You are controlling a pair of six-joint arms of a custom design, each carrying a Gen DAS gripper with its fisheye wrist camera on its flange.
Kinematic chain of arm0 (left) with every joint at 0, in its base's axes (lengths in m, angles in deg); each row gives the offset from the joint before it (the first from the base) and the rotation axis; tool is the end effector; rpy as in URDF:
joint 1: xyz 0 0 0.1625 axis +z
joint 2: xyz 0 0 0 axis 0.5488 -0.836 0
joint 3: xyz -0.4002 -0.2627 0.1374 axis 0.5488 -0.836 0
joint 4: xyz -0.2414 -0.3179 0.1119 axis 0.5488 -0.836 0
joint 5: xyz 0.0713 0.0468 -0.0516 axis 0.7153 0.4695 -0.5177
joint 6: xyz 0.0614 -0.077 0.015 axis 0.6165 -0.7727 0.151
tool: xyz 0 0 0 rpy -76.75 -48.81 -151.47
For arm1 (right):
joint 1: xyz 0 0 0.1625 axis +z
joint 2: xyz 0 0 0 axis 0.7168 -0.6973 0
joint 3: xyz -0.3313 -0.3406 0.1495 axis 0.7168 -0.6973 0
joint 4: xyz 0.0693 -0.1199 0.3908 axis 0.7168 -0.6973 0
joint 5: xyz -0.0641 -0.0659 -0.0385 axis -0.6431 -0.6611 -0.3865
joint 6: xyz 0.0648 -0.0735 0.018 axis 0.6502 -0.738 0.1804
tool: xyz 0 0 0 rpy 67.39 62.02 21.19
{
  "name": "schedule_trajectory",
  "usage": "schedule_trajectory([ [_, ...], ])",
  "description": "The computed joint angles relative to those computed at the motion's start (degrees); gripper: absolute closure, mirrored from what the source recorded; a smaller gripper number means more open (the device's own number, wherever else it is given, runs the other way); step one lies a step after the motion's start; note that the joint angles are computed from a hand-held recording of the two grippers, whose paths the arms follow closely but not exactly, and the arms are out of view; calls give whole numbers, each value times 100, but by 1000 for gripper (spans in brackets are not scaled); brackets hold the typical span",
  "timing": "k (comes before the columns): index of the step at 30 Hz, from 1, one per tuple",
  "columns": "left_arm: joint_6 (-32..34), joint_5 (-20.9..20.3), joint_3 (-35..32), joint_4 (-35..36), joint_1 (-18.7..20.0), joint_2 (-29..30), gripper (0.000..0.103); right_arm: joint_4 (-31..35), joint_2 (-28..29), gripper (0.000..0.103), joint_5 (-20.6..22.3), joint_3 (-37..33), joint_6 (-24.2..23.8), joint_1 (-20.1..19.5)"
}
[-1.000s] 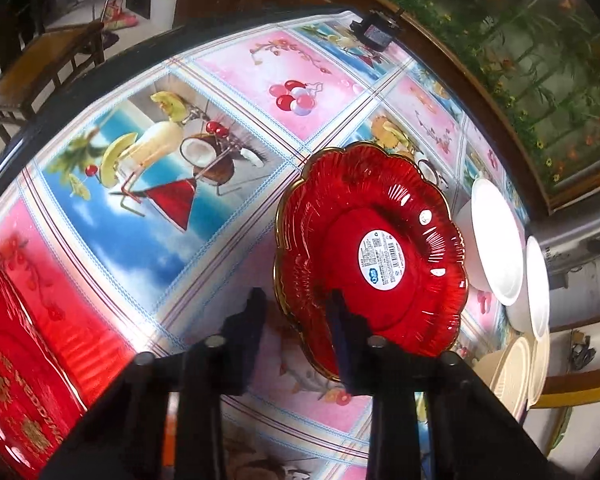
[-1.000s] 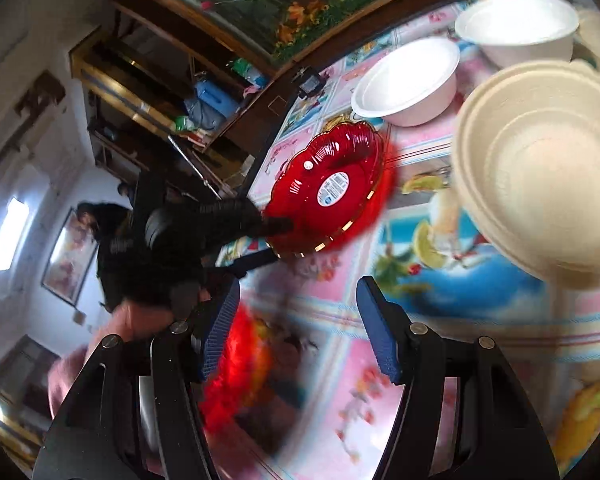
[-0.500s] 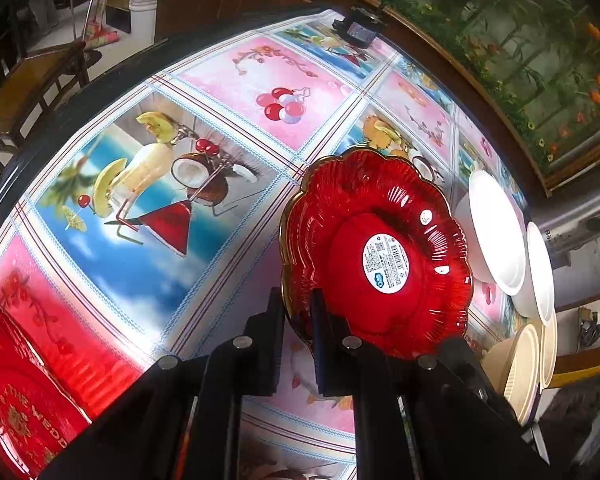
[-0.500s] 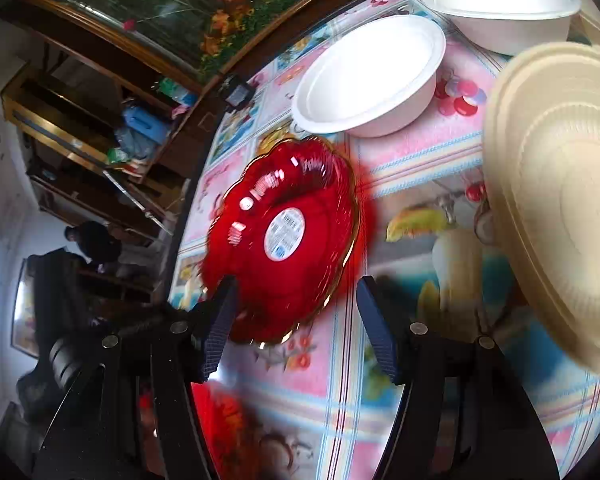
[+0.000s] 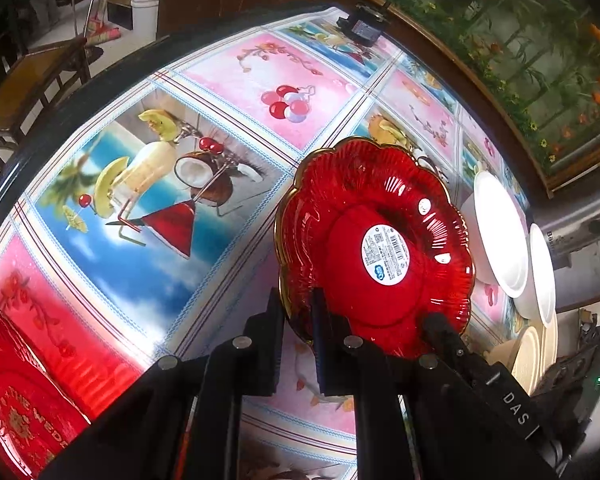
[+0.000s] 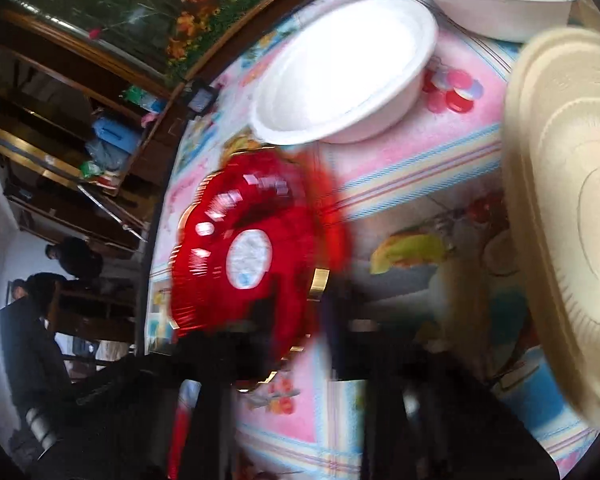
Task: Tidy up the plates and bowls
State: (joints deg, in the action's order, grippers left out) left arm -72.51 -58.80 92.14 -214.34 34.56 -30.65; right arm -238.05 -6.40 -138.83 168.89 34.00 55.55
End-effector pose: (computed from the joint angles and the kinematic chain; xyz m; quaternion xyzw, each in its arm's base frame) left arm -0.1171 -0.7359 0.1618 0.1782 0.9663 -0.0697 0.1721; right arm 0.2010 -0.6332 0.0117 -0.3278 -0.7950 0.5022 0.0906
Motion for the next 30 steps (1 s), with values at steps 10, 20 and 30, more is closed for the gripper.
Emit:
schedule_trajectory([
  [10, 273, 180, 371, -537, -137, -216, 92, -203, 22, 95, 216, 47, -76, -34],
  [20, 501, 70, 683, -773, -176, -610, 92, -638, 67, 95, 268, 172, -234, 170],
  [30, 910, -228, 1288, -1190, -143, -1311, 92, -1219, 364, 94, -244, 134, -688, 795],
])
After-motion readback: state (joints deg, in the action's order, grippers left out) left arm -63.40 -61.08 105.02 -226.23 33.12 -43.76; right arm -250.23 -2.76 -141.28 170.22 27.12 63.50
